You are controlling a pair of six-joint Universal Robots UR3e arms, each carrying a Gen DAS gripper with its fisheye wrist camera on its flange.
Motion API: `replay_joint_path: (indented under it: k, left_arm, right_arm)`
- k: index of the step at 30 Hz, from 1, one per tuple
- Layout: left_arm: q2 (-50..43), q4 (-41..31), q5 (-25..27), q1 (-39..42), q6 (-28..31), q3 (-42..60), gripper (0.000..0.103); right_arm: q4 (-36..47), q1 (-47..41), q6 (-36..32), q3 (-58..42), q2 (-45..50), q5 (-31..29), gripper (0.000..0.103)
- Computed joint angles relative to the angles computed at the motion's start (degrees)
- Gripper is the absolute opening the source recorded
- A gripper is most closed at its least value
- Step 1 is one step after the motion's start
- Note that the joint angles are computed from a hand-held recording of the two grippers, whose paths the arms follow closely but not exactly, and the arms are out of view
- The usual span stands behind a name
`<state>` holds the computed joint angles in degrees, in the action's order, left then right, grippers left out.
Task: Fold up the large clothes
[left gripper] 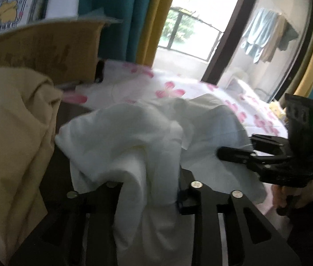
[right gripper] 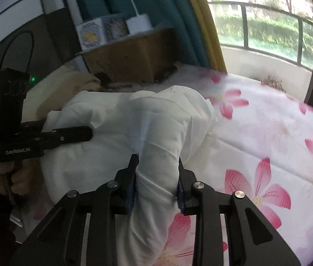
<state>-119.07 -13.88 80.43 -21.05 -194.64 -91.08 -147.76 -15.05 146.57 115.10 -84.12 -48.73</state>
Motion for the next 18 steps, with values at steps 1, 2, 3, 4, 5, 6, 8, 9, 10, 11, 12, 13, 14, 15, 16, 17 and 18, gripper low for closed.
replay_joint_path:
  k: [1, 2, 3, 4, 5, 6, 8, 9, 10, 11, 12, 13, 14, 15, 16, 17, 18]
  left_arm:
    - [-0.46, -0.49, -0.55, 0.29, -0.31, 0.25, 0.038]
    - [-0.75, -0.32, -1.65, 0.8, -0.92, -0.13, 0.043]
    - [-0.72, 0.02, -2.4, 1.2, -1.28, -0.7, 0.047]
    - [-0.45, 0.13, -2.92, 1.46, -1.46, -1.27, 0.048]
    - [0.1, 0.03, -3.48, 1.69, -1.3, -2.1, 0.05]
    - [0.54, -0.28, -3.46, 1.69, -0.91, -2.65, 0.051]
    - [1.66, -2.02, -1.54, 0.87, 0.3, -3.03, 0.053]
    - [2.1, -2.77, -0.33, 0.29, 0.65, -3.04, 0.054]
    - [2.51, -3.66, 0.86, -0.26, 0.97, -2.97, 0.054]
    - [2.95, -4.47, 1.96, -0.77, 1.16, -3.03, 0.054]
    - [3.24, -4.9, 2.42, -0.94, 1.18, -3.21, 0.055]
    - [3.45, -5.32, 2.77, -1.06, 0.96, -3.25, 0.055]
    - [3.85, -5.39, 2.56, -0.82, 0.64, -3.86, 0.055]
    - [4.02, -5.52, 2.52, -0.8, 0.24, -4.05, 0.055]
    - [4.13, -5.74, 2.59, -0.8, -0.13, -4.14, 0.055]
    - [4.3, -6.31, 3.08, -1.03, -0.53, -3.99, 0.055]
    - [4.42, -6.73, 3.59, -1.28, -0.72, -3.87, 0.055]
  right_arm:
    - [1.06, -0.01, -0.37, -0.65, 0.66, -0.42, 0.035]
    - [1.13, -0.16, -0.48, -0.57, 0.78, -0.72, 0.037]
    - [0.84, -0.16, -0.34, -0.64, 1.15, -1.06, 0.037]
    - [0.94, -0.24, -0.52, -0.62, 1.41, -1.31, 0.04]
    - [0.82, -0.33, -0.56, -0.51, 1.61, -1.39, 0.042]
    - [0.54, -0.43, -0.36, -0.39, 1.83, -1.48, 0.046]
    - [1.19, -0.3, -0.11, -1.11, 2.62, -1.35, 0.053]
    - [1.57, -0.09, -0.19, -1.57, 2.91, -1.32, 0.056]
    - [1.81, 0.05, -0.49, -1.75, 2.93, -1.47, 0.059]
    - [1.84, 0.31, -0.6, -1.92, 3.02, -1.88, 0.06]
    - [1.61, 0.48, -0.75, -2.01, 3.31, -2.12, 0.063]
    - [1.57, 0.48, -0.86, -2.08, 3.48, -2.19, 0.064]
    - [1.58, 0.54, -0.83, -2.23, 3.71, -2.26, 0.065]
    - [1.88, 0.42, -1.05, -2.25, 3.74, -2.22, 0.066]
    - [2.28, 0.36, -1.3, -2.36, 3.76, -2.17, 0.067]
    - [2.64, 0.44, -1.41, -2.6, 3.87, -2.28, 0.068]
    - [2.84, 0.57, -1.44, -2.9, 4.05, -2.46, 0.07]
